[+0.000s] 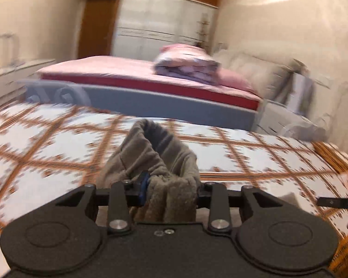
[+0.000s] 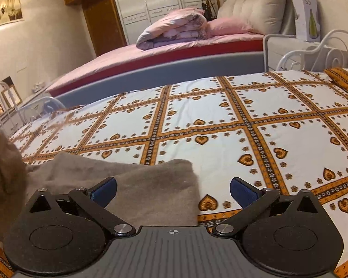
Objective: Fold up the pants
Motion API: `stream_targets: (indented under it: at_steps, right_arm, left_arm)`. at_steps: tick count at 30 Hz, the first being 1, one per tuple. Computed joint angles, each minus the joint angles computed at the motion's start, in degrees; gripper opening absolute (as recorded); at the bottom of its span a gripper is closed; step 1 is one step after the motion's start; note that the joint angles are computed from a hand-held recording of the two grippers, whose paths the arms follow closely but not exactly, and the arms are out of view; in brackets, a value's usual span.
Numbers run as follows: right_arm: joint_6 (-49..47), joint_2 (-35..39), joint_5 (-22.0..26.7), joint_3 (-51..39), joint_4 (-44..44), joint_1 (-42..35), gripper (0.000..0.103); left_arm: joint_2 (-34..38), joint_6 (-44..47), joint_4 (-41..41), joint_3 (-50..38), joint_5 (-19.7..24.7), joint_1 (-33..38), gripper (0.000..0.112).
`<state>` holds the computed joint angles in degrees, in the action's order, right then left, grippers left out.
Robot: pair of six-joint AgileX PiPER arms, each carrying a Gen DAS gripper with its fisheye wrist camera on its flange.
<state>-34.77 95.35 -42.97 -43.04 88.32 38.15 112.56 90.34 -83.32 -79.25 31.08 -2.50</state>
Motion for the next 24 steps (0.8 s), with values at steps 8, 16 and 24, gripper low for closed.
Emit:
stream_targets:
  at_steps: [8, 16, 24]
  right_arm:
    - [3.7, -5.1, -2.6, 6.6, 1.6, 0.6, 0.103]
    - [14.7, -12.0, 1.2, 14.0, -3.4, -2.4, 0.103]
    - [32.7, -7.6, 12.0, 10.3, -26.6, -4.9, 0.103]
  left_arm:
    - [3.3, -2.8, 6.1, -1.6, -1.1, -16.2, 0.025]
    - [5.3, -3.6, -0.5, -2.2, 5.3, -13.4, 0.073]
    - [3.7, -15.9, 11.5, -1.9, -2.0, -5.0, 0.065]
